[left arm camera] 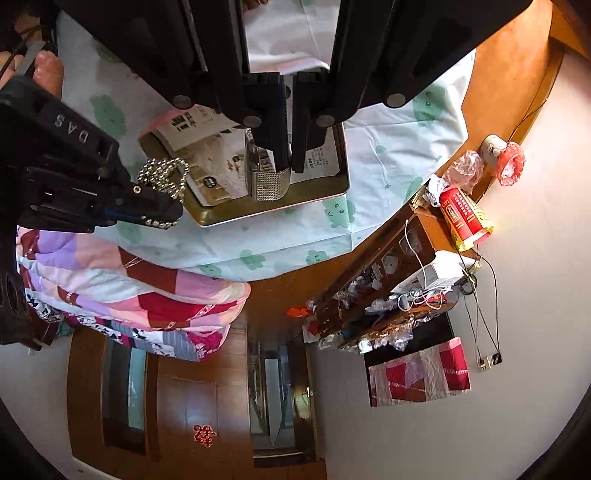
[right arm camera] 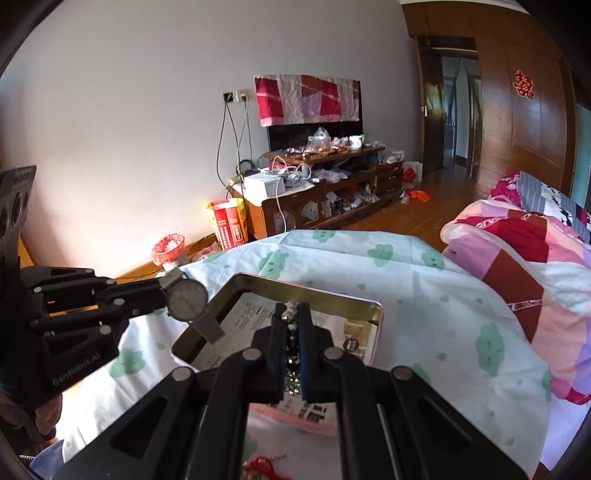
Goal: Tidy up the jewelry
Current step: 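Lower watch and chain into the pink tin and open both tools, then grasp the brown bead bracelet with the left tool while the right grasps the silver bangle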
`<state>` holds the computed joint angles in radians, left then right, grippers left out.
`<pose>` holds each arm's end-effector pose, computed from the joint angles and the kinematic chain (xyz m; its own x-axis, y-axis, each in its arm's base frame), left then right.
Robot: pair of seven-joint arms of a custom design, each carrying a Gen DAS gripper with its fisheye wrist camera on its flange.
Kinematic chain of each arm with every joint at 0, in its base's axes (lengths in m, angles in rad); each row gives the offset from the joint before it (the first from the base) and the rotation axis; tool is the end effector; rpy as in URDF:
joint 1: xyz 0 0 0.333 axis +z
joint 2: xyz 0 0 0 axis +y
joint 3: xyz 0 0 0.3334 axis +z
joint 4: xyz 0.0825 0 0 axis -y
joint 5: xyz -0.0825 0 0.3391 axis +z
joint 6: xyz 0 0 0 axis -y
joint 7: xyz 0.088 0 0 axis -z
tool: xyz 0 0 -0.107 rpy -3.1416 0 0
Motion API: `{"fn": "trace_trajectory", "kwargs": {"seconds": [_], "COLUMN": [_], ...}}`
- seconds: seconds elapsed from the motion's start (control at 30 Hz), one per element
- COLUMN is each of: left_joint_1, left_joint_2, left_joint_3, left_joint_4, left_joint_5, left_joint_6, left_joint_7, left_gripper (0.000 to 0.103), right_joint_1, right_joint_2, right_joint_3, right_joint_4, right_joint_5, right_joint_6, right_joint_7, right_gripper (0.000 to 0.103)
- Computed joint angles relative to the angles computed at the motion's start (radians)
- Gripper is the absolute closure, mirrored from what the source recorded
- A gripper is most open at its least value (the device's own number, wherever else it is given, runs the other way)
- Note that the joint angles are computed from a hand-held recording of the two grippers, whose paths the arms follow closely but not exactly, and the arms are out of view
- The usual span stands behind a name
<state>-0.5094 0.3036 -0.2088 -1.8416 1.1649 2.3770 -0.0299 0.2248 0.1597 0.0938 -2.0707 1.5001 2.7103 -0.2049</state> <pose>0.4819 -0.3920 0.4360 0.1429 -0.9874 -0.0686 -0.6591 -0.0433 -0.7508 0.5437 0.1402 0.4261 0.7343 -0.6768 -0.0534 -0.4213 -0.3925 -0.8176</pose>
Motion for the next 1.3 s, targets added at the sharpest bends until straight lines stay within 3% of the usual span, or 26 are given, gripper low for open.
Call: {"fn": "trace_trajectory", "kwargs": {"seconds": [0.23, 0.27, 0.3, 0.33, 0.37, 0.4, 0.43, 0.47, 0.83, 1.03, 1.13, 1.3], "left_joint_1": [0.018, 0.017, 0.009, -0.003, -0.010, -0.020, -0.037, -0.050, -0.023, -0.040, -0.042, -0.059], "left_joint_2": [0.064, 0.069, 0.072, 0.077, 0.078, 0.077, 0.070, 0.057, -0.072, -0.066, -0.053, -0.030], "left_joint_3": [0.015, 0.017, 0.021, 0.024, 0.025, 0.028, 0.034, 0.037, -0.039, -0.076, -0.078, -0.075], "left_joint_4": [0.038, 0.040, 0.044, 0.050, 0.055, 0.057, 0.051, 0.037, -0.162, -0.226, -0.241, -0.226], "left_joint_5": [-0.052, -0.059, -0.056, -0.051, -0.050, -0.043, -0.017, 0.017, -0.004, -0.049, -0.042, -0.038], "left_joint_6": [0.013, 0.013, -0.002, -0.026, -0.045, -0.066, -0.098, -0.117, -0.123, -0.104, -0.049, -0.044], "left_joint_7": [0.041, 0.049, 0.049, 0.050, 0.052, 0.045, 0.014, -0.024, -0.202, -0.275, -0.314, -0.320], "left_gripper": [0.098, 0.097, 0.096, 0.086, 0.063, 0.049, 0.028, 0.024, 0.024, 0.024, 0.024, 0.027], "right_joint_1": [0.014, 0.014, 0.014, 0.014, 0.010, 0.005, 0.001, 0.001, -0.005, -0.017, -0.024, -0.024], "right_joint_2": [0.096, 0.103, 0.108, 0.111, 0.112, 0.110, 0.106, 0.102, -0.012, -0.080, -0.105, -0.122], "right_joint_3": [0.015, 0.020, 0.027, 0.031, 0.033, 0.036, 0.041, 0.042, 0.005, -0.032, -0.045, -0.053], "right_joint_4": [0.064, 0.066, 0.065, 0.060, 0.056, 0.051, 0.043, 0.036, -0.091, -0.191, -0.241, -0.292], "right_joint_5": [-0.126, -0.127, -0.117, -0.111, -0.115, -0.107, -0.077, -0.065, 0.024, 0.069, 0.081, 0.086], "right_joint_6": [0.032, 0.048, 0.072, 0.092, 0.092, 0.093, 0.106, 0.118, 0.143, 0.116, 0.095, 0.076], "right_joint_7": [0.104, 0.101, 0.088, 0.083, 0.086, 0.080, 0.052, 0.039, -0.033, -0.070, -0.075, -0.095], "right_gripper": [0.095, 0.090, 0.075, 0.066, 0.053, 0.047, 0.047, 0.047, 0.043, 0.043, 0.043, 0.043]}}
